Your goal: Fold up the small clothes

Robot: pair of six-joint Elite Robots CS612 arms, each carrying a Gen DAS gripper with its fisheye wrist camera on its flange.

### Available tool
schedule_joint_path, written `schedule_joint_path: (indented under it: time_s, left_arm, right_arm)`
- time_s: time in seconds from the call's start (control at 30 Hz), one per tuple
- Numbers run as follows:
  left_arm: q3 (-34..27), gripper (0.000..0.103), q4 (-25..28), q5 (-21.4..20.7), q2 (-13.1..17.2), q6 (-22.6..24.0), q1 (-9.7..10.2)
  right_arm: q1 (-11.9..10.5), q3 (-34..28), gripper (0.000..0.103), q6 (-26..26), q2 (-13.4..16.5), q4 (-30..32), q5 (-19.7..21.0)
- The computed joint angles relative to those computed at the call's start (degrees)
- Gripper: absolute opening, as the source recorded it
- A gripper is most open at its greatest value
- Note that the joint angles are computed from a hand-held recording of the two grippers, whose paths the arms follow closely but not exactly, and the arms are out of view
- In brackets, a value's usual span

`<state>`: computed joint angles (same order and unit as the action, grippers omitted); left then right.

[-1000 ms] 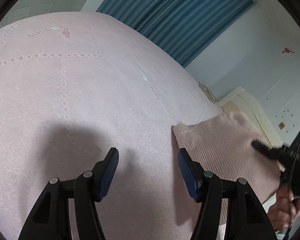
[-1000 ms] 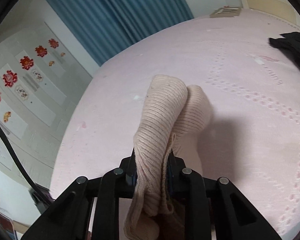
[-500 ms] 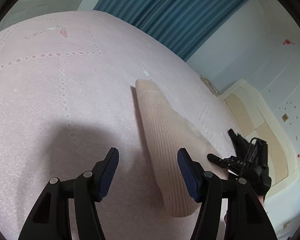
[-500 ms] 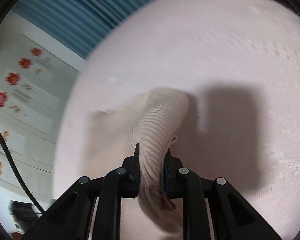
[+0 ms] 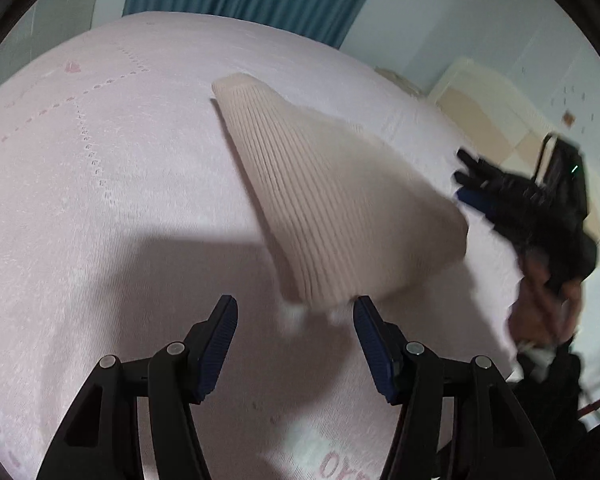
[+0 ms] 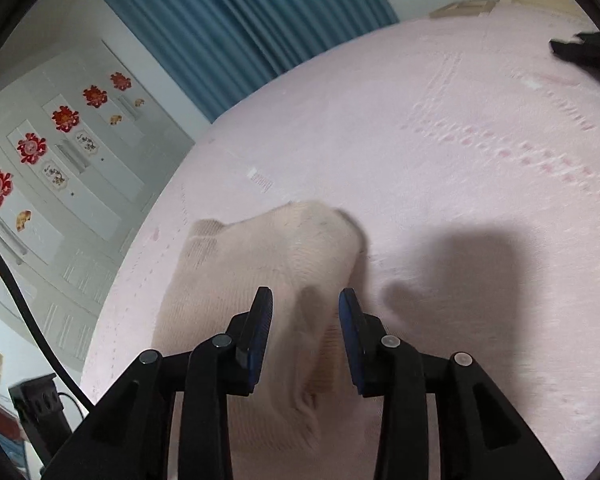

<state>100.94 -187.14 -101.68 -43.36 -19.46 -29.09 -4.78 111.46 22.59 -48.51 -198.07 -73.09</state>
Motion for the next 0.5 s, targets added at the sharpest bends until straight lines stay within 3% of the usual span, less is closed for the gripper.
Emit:
schedule_joint_path:
  time_s: [0.17,0.2,0.23,0.27,0.4,0.5]
  left_arm:
    - [-0.92,0.051,1.55,6.00,0.43,1.09,-2.20]
    - [-1.33,0.039,0.88,6.49,0.72,0.60,-2.38]
    - [-1.38,0.018,-0.03,6.74,0.93,0.27,-2.50]
    - [-1.45,0.012,-0.59,7.81,1.00,0.12,-2.68]
    - [-0.48,0.012,-2.94,11.51,0.84,-6.61,-1.77]
    - [-0.98,0.012,-0.49,8.44,1.22,-10.99,-0.38]
  right_arm:
    - [-1.07,2.64,0.035,1.18,-0.82,-0.16,1.76]
    - [-1.29,2.94,0.035,1.33,-0.90,0.06,2.33]
    - [-1.27,3.02,0.035,1.18,-0.93,0.11,2.35]
    - [-1.20,3.39,0.035,0.38,-1.22,-0.08,2.17]
    - [-0.63,3.12,0.035,-1.58,-1.26,0.84,2.20]
    - [0.19,2.22,0.035,-4.66,-1.04,4.28,2.58]
